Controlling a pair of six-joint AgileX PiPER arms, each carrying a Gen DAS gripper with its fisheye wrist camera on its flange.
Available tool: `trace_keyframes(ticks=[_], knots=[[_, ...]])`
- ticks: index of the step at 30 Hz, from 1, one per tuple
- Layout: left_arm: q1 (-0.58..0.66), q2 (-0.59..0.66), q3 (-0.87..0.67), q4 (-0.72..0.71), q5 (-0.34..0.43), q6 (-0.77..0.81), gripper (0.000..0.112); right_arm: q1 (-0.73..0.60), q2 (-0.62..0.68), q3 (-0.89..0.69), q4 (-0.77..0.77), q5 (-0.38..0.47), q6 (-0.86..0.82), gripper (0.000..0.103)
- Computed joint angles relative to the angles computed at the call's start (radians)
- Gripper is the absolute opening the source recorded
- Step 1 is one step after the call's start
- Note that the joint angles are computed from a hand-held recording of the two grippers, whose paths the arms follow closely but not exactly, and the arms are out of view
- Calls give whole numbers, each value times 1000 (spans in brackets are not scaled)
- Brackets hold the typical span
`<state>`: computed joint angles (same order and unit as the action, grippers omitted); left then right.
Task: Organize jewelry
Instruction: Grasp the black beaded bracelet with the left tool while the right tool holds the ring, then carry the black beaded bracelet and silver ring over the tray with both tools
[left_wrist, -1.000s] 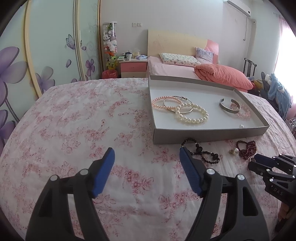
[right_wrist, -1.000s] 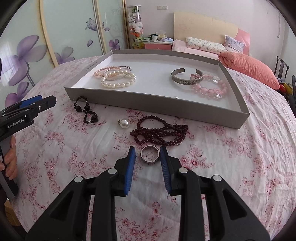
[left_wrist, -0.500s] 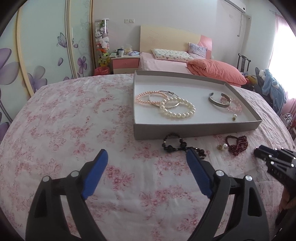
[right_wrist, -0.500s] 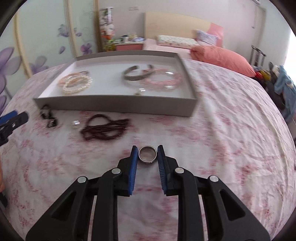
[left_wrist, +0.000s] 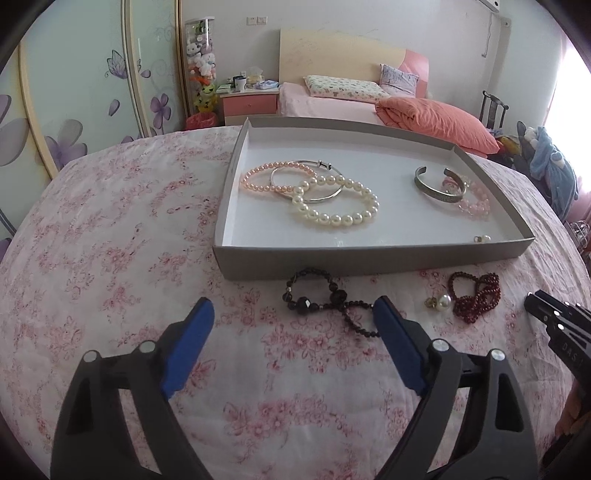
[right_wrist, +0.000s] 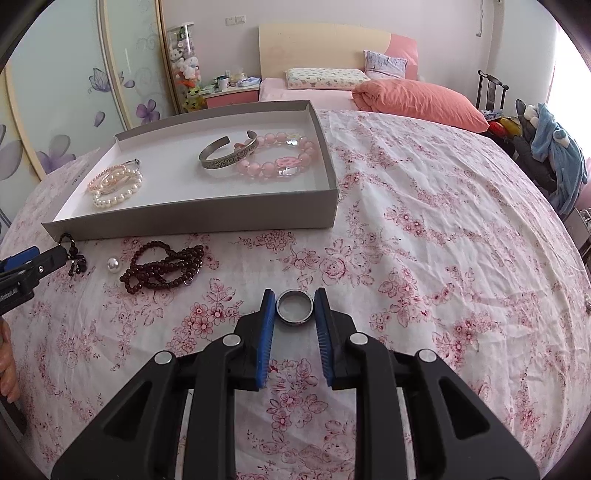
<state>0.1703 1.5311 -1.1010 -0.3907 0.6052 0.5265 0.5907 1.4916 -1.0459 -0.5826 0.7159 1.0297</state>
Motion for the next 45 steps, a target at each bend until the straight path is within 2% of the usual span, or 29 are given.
trace_keyframes(ticks=[5,9,12,13,14,15,19,22,29,34,45], knots=[[5,48,-50,-20,33,6,66,-2,-5,5,9,-9,-9,23],[6,75,-70,-27,45,12,56,-3,-6,6,13,-14,-16,23],[7,76,-71,-36,45,23,37,-3,-6,6,13,-14,-18,23],[11,74,-69,-42,46,30,23,-3,-6,6,13,-14,-18,23],[16,73,-68,-47,51,35,14,-1,-6,6,13,-13,-17,23],[22,68,-64,-55,53,44,12,-1,-6,6,13,-13,-17,23],[43,13,-3,-39,22,60,12,0,-6,6,12,-12,-16,23],[48,-37,65,-1,-29,63,12,0,-6,6,12,-12,-16,23],[19,-48,77,72,-51,18,12,1,-5,6,11,-13,-14,23],[30,-26,61,29,-25,65,12,1,-5,6,11,-13,-13,23],[40,-13,54,-4,-21,91,12,1,-5,5,11,-12,-14,23]])
